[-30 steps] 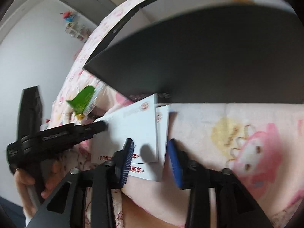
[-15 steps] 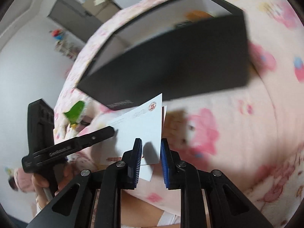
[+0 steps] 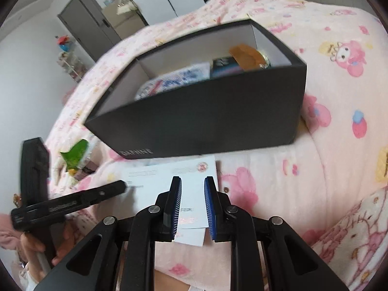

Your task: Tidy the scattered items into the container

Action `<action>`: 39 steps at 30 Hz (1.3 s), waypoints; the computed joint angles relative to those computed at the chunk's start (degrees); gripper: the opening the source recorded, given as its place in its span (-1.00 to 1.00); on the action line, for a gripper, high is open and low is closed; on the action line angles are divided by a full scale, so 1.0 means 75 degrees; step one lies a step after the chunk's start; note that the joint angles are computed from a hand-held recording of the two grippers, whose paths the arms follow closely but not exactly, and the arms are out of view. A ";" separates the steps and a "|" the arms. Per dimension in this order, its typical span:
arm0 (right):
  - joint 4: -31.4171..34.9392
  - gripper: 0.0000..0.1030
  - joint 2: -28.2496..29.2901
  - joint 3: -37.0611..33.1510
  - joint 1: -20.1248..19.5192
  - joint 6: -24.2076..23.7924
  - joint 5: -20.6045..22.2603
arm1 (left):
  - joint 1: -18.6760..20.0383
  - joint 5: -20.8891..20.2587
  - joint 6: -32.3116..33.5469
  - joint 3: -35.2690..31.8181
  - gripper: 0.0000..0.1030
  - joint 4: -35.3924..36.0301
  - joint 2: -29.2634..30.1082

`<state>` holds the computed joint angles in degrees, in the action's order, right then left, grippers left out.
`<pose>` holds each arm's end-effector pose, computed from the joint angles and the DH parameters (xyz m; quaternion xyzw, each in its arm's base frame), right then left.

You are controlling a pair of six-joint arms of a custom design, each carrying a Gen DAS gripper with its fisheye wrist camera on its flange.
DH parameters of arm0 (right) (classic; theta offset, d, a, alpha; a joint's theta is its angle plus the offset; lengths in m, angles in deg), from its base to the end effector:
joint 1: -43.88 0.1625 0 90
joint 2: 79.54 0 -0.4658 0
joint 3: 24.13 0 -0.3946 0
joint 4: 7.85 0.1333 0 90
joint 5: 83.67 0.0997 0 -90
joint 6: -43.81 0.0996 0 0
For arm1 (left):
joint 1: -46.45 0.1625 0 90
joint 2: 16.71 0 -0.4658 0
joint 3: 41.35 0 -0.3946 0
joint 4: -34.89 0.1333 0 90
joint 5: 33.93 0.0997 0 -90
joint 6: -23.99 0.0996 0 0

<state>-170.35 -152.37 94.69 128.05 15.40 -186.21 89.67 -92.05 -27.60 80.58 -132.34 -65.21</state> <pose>0.0558 -0.5528 0.2812 0.1649 -0.9537 0.1865 0.1687 -0.2562 -0.4959 0.0554 -0.0494 0.9598 -0.2286 0.1553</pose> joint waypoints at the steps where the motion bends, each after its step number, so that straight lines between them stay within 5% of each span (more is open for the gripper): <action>1: -0.0003 -0.68 0.0062 -0.0015 -0.0008 0.0072 -0.0117 | -0.0031 0.0096 -0.0099 0.0049 -0.24 -0.0047 -0.0008; 8: 0.1354 -0.68 -0.0060 0.0124 -0.0216 0.0328 0.0592 | 0.0012 0.0197 -0.0225 0.0096 -0.24 -0.0086 -0.0071; 15: -0.0059 -0.68 0.0157 0.0075 -0.0054 0.0008 -0.0201 | 0.0139 -0.0201 0.0209 -0.0096 -0.24 -0.0357 0.0094; 19: 0.1225 -0.68 0.0168 -0.0297 -0.0415 0.0650 0.0260 | 0.0174 -0.0241 0.0436 -0.0209 -0.24 -0.0052 0.0065; 24: 0.2103 -0.68 -0.0169 -0.0108 -0.0511 0.0291 0.0875 | 0.0227 -0.0310 0.0339 -0.0245 -0.24 -0.0290 0.0178; 31: 0.0472 -0.66 -0.0165 0.0367 0.0128 -0.0661 0.0066 | 0.0176 -0.0390 0.0360 -0.0357 -0.25 -0.0155 0.0345; 34: 0.0406 -0.39 -0.0058 0.0436 0.0307 -0.1197 -0.0231 | 0.0287 -0.0659 0.0331 -0.0290 -0.87 -0.0850 0.0448; 39: -0.0081 -0.11 0.0085 0.0635 0.0360 -0.1990 -0.0357 | 0.0403 -0.1082 0.0626 -0.0233 -0.88 -0.1483 0.0495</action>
